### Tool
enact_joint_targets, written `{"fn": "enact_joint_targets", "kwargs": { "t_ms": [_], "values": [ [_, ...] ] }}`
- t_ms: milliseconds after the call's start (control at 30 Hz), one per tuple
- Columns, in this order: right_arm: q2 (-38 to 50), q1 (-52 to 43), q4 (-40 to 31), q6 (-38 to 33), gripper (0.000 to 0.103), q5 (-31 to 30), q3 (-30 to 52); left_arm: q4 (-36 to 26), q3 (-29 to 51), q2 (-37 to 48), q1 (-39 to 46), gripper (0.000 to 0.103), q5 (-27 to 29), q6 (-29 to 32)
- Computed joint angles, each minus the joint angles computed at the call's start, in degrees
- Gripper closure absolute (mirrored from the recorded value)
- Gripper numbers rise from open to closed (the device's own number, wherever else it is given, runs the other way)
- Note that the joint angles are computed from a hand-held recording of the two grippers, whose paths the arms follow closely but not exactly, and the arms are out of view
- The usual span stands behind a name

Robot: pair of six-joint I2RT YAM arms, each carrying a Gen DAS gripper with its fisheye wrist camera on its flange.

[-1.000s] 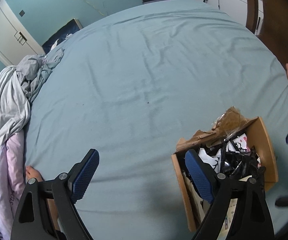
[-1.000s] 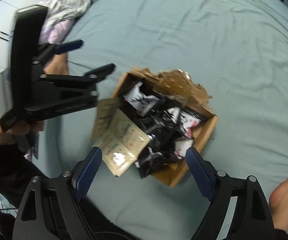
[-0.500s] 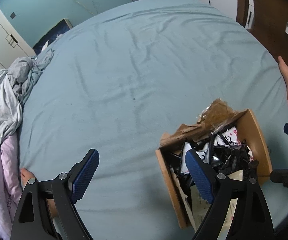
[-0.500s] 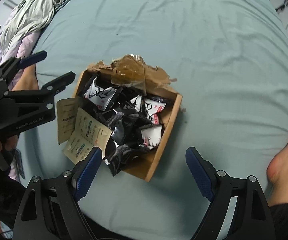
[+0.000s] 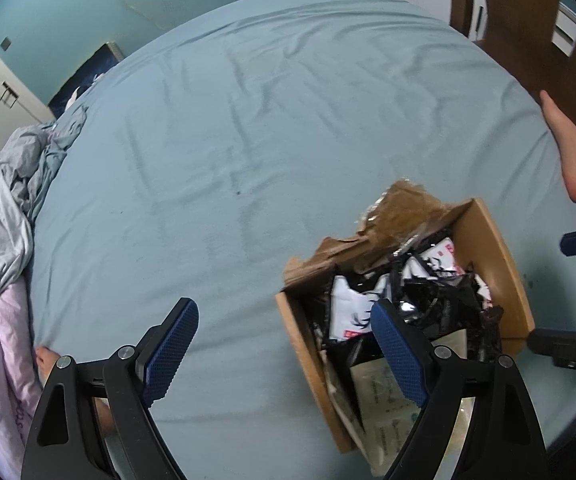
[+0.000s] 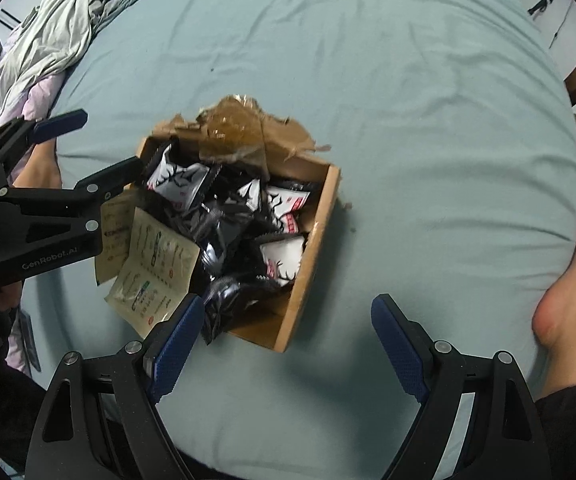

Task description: Organize snacks

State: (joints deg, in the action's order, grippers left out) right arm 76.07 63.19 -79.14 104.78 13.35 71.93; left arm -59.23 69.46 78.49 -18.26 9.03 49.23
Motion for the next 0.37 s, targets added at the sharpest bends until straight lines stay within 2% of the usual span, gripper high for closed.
{"fn": "enact_joint_targets", "kwargs": {
  "t_ms": [100,200,367],
  "values": [
    [0.9,-0.2,-0.5,-0.3,0.018,0.4,0.4,-1.4,0.6,0.0,-0.2,0.011,1.3,-0.1],
    [1.4,-0.6,-0.5,-0.6,0.018,0.6,0.5,-1.1,0.4,-0.7,0.0,0.004,2.2,-0.1],
    [2.0,-0.6,-1.0,-0.8,0.018,0.8,0.5,-0.8,0.4,-0.8,-0.1,0.003,2.2,-0.5]
  ]
}}
